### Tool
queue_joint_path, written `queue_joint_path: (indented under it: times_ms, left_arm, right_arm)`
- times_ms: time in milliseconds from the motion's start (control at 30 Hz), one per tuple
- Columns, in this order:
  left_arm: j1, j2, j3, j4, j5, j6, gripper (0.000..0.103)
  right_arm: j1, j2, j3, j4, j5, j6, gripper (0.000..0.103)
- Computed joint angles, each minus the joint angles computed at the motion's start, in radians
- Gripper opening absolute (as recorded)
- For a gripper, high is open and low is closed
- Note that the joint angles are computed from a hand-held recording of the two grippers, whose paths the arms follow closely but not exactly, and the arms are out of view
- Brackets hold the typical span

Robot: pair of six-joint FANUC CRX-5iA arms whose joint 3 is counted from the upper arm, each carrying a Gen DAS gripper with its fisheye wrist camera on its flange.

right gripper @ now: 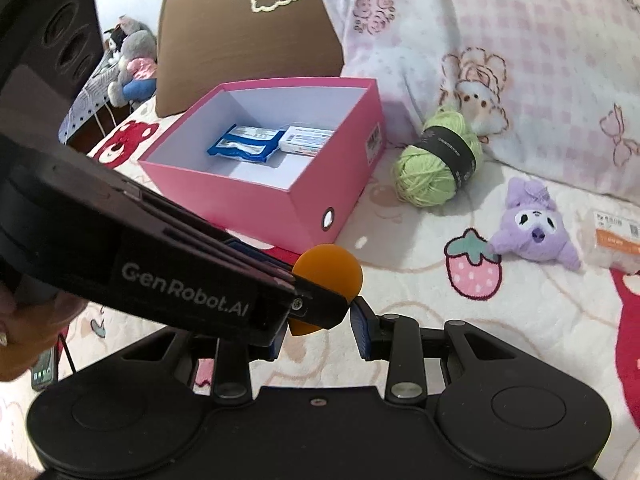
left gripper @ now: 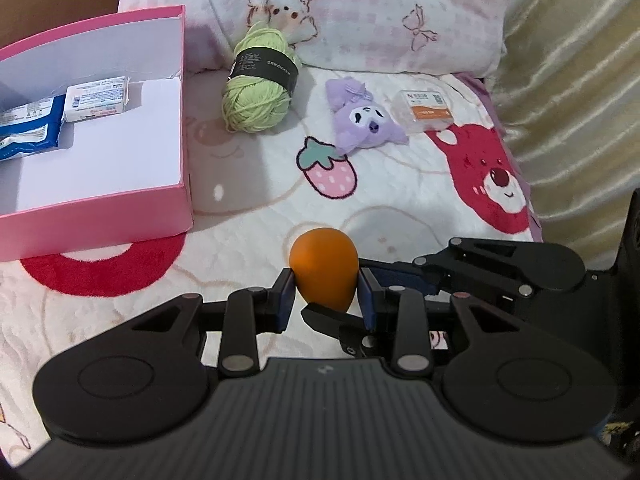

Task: Organize objects
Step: 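Lift the orange sponge with the left gripper and carry it over the pink box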

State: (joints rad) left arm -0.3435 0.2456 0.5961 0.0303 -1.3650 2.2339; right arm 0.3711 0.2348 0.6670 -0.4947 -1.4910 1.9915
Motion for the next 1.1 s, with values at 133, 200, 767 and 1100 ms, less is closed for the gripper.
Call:
queue_joint_path:
  times_ms: [133,200,767,1100]
  left_arm:
    - [-0.01,0.0,0.025,-0.008,-0.029,-0.006,0.032]
    - [-0.016,0.001,0.04,-0.017,-0.046,-0.01,0.032]
    - [0.019,-0.11,-0.011,-0.011,-0.057,0.031,0.032]
    - [0.044,-0.164,0.015,-0.07,-0.116,0.029,0.032]
  right_arm:
    - [0.019,-0.01,0.009,0.03,-0.018,-0.003,0.038]
    - [0.025,-0.011,0.019,0.039,-0.029,-0.005,0.038]
    - [0.058,0.021,0.157,-0.002,-0.125,-0.024,0.039]
    - [0.069,0.042,0.221,-0.099,-0.11,-0.04,0.039]
